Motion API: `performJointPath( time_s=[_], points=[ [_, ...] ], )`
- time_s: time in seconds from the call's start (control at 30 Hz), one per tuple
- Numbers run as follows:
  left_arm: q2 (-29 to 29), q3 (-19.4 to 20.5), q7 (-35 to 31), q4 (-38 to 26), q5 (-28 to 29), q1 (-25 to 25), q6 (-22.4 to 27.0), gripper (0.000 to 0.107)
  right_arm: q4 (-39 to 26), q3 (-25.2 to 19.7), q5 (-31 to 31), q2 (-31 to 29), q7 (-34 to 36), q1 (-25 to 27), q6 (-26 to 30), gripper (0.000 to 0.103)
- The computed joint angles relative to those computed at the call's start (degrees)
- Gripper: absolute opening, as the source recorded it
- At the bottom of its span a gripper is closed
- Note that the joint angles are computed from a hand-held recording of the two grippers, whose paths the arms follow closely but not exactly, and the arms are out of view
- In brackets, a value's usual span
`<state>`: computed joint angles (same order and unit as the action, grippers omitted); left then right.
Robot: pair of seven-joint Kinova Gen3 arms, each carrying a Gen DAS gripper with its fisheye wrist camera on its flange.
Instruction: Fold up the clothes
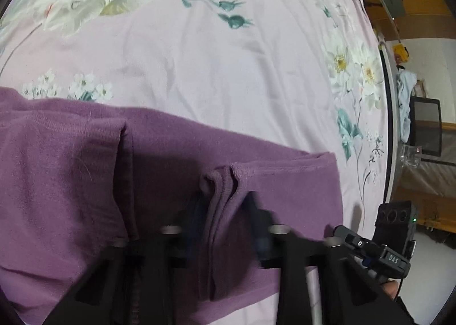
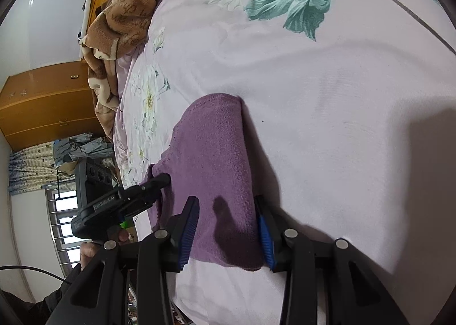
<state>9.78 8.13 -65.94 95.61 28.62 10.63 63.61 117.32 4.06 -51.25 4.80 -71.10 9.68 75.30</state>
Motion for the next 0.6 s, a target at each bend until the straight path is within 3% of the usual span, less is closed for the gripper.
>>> performJointPath(
  time_s=[0.23, 0.4, 0.6],
  points=[
    [-4.62, -0.53, 1.83, 1.85, -3.73, 1.00, -0.12, 0.013, 0.02, 0.13, 0.28, -0.67, -0.50, -0.08, -0.02, 0.039],
    [-1.57, -0.31, 0.17, 1.10, -4.59, 0.85, 2.11, 0.015, -1.25, -0.35, 1.82, -0.33, -1.70, -0.88, -0.13, 0.039],
    [-4.44, -1.06, 1.04, 0.42, -4.13, -0.12, 3.67, 0.022, -3.82, -0.18, 1.50, -0.24, -2.58, -1.15, -1.80, 0.043]
  ],
)
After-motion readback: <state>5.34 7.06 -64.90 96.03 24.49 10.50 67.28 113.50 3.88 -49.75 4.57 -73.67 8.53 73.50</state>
